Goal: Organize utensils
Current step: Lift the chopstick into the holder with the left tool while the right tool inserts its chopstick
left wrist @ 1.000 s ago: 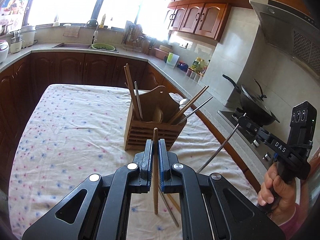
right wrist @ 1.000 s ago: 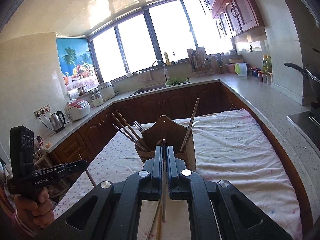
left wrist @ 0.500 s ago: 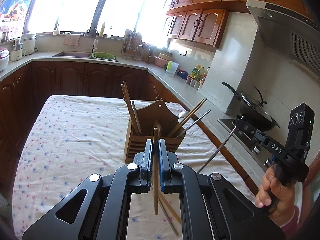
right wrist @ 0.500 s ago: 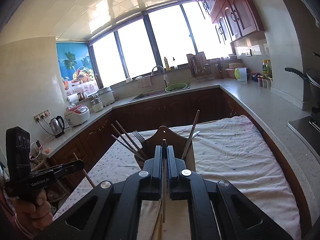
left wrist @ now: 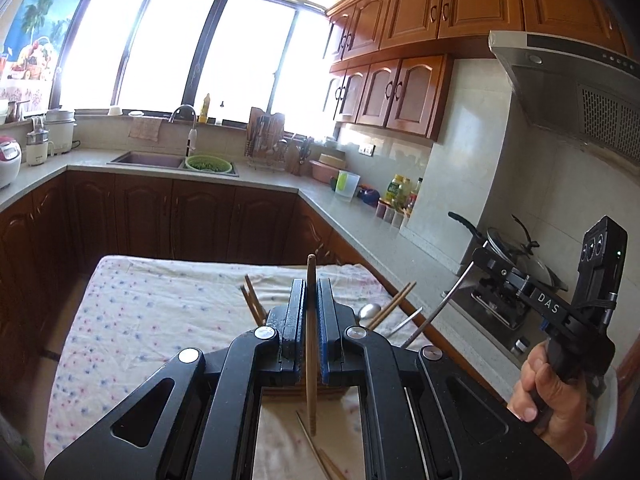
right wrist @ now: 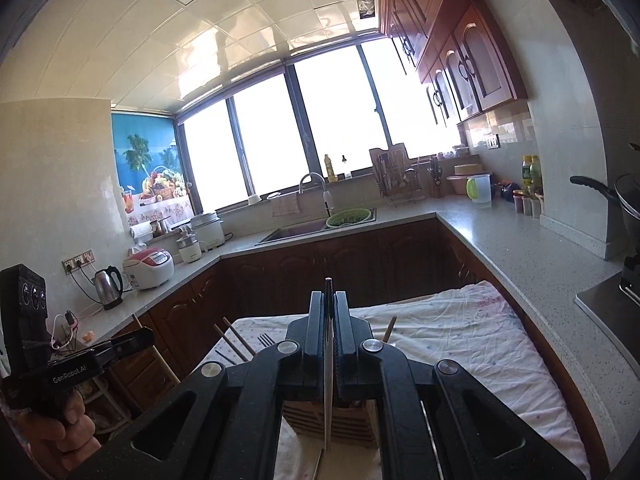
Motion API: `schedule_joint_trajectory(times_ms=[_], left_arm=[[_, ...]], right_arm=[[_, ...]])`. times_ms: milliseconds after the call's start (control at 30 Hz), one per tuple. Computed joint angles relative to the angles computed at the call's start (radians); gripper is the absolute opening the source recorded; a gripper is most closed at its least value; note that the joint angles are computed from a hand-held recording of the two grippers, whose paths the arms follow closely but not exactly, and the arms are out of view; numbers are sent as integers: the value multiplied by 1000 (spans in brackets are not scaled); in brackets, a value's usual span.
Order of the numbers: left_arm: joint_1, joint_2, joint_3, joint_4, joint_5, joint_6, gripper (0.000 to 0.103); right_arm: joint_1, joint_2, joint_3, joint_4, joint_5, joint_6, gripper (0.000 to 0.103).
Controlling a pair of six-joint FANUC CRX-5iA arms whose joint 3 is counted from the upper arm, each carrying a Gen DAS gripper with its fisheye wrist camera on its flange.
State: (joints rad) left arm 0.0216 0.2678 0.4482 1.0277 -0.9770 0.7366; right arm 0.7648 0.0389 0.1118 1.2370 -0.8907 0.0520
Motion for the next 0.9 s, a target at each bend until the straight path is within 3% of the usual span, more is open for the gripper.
schedule_joint_trajectory(times_ms=[300,400,633,833,900], left_arm=[[-62,109,156,-45,164,114,4],[-76,149,195,-84,185,182,4],[-103,127,86,-117,205,150,4],[-112,109,25,-167,182,157,4],[-112,92,-16,-151,208,133,5]], right_arm=[[-69,81,99,43,27,8,4],[-83,102,111,26,28,14,4],[-103,92,40,7,78,-40,4],[-93,92,8,-51,71,-16,4],[-92,89,-2,-74,71,-11,4]])
